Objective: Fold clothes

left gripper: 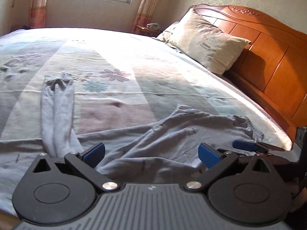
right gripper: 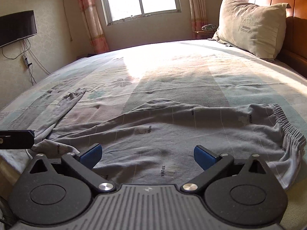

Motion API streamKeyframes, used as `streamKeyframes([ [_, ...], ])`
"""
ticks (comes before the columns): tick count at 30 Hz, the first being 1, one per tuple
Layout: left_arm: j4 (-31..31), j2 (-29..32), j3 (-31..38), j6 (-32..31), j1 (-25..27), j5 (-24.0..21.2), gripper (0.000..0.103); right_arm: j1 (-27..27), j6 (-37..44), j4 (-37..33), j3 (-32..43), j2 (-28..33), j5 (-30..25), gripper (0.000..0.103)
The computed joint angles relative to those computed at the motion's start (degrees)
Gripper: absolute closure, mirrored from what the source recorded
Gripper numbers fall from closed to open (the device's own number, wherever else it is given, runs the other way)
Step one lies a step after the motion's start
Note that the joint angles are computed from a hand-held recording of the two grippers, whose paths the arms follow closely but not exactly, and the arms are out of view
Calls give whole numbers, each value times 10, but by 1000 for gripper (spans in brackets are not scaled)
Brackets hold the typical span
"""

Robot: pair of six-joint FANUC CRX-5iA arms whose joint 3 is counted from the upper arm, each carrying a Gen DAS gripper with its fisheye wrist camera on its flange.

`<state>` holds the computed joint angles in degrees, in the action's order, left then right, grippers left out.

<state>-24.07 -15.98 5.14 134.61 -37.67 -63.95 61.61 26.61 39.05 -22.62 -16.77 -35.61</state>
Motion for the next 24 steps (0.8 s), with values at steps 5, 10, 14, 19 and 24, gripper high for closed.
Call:
streamKeyframes([
  [5, 25, -31, -19, -62, 103, -6, 1, -16, 119, -205, 53, 15, 45, 0],
  [10, 51, -126, -162, -105, 192, 175, 1, -56, 299, -430, 213, 81, -26, 0],
  [14, 252, -170, -276, -224, 311, 227, 1, -87, 416, -536, 428, 213, -170, 0],
  [19, 292, -174, -278, -290, 354, 168, 1, -127, 459, -697, 680, 401, -283, 0],
  [24, 347, -193, -293, -387, 389, 152, 1, -144, 379, -782, 817, 527, -322, 0],
])
